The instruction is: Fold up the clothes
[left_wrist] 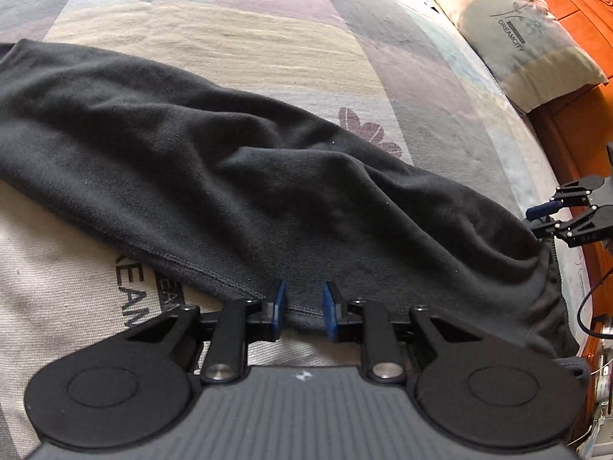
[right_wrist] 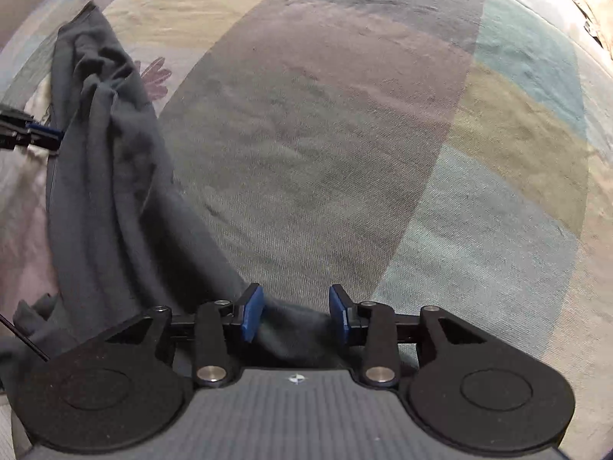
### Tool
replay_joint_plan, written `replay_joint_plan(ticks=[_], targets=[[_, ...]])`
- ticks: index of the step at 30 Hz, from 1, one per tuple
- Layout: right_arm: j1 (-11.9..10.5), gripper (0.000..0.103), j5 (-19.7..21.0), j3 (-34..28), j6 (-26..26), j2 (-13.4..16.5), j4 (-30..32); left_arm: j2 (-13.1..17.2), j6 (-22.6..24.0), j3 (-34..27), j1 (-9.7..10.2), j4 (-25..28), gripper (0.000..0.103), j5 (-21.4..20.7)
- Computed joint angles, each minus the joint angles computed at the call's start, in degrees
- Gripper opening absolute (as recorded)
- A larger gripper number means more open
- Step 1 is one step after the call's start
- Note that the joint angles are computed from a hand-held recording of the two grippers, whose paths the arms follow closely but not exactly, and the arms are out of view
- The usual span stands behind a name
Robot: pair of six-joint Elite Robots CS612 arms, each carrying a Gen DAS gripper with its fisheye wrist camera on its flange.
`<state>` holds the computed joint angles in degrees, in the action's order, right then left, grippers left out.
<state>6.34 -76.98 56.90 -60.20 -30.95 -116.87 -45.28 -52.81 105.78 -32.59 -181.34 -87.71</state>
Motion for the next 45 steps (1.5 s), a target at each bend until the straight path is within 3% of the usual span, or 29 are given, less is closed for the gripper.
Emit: replay_joint_plan(ticks=[5,7,11,14,17,19,21,22,23,24,26,30,32,36,41,45], targets=[[0.27,0.045,-3.56,5.48,-9.72,-1.91,-5.49,-0.56,1.07,-0.84,-0.19,3.95,0.022,0.51],[0.4,0.045,-2.98,6.59,-12.44,-2.49,-7.4,-0.62,1.08,-1.06,-0.15,4.72,0.022,0.43],[-0.03,0.045,3.23,2.59,-9.97,-1.27,-3.01,-0.63,0.59,-1.02,-0.17,4.71,0.023,0.64],[0.21,0.045,2.33,1.16,-10.12,-0.31,-2.82,-0.55,-0.21,-0.84,-0.28,4.08,0.023,0.99],[0.25,0.045,0.76,1.16,-14.35,-0.36,0.43,-0.39,-1.3,-0.49,-0.35,2.85,0.023,1.27],[0.36,0.044,-0.35,3.21,-16.12,-1.08,-1.53,-0.26,-2.11,-0.34,-0.34,2.09,0.024,1.36],[0.51,0.038,-1.49,5.44,-17.57,-1.81,-4.16,-0.23,-2.45,-0.47,-0.33,2.29,0.024,1.34],[0.56,0.014,-1.39,5.84,-18.12,-2.06,-4.02,-0.3,-2.26,-0.58,-0.32,2.69,0.024,1.3],[0.65,0.003,-1.17,6.72,-18.82,-2.54,-5.19,-0.37,-2.06,-0.7,-0.31,3.11,0.024,1.26],[0.7,0.003,-0.93,7.95,-19.64,-3.07,-7.85,-0.43,-1.73,-0.84,-0.27,3.52,0.024,1.05],[0.48,0.003,0.17,8.42,-15.33,-3.0,-13.92,-0.45,-1.14,-1.07,-0.08,3.97,0.025,0.45],[-0.08,0.001,0.57,3.31,1.01,-0.45,-17.8,-0.35,-2.1,-1.51,0.28,4.65,0.025,-0.49],[-0.19,0.001,1.12,1.35,3.62,0.13,-15.39,-0.45,-3.15,-1.45,0.25,4.54,0.025,-0.35],[-0.59,0.008,8.32,-0.04,3.86,-0.44,-7.53,-0.8,-6.38,-0.71,-0.02,2.12,0.024,0.96],[0.91,0.009,14.73,1.0,-0.35,-1.08,-0.37,-1.4,-8.41,0.49,-0.74,-1.44,0.024,5.78],[2.64,0.009,18.29,3.23,-4.05,-1.86,5.28,-0.43,-6.13,-0.22,-0.15,-2.91,0.024,7.64]])
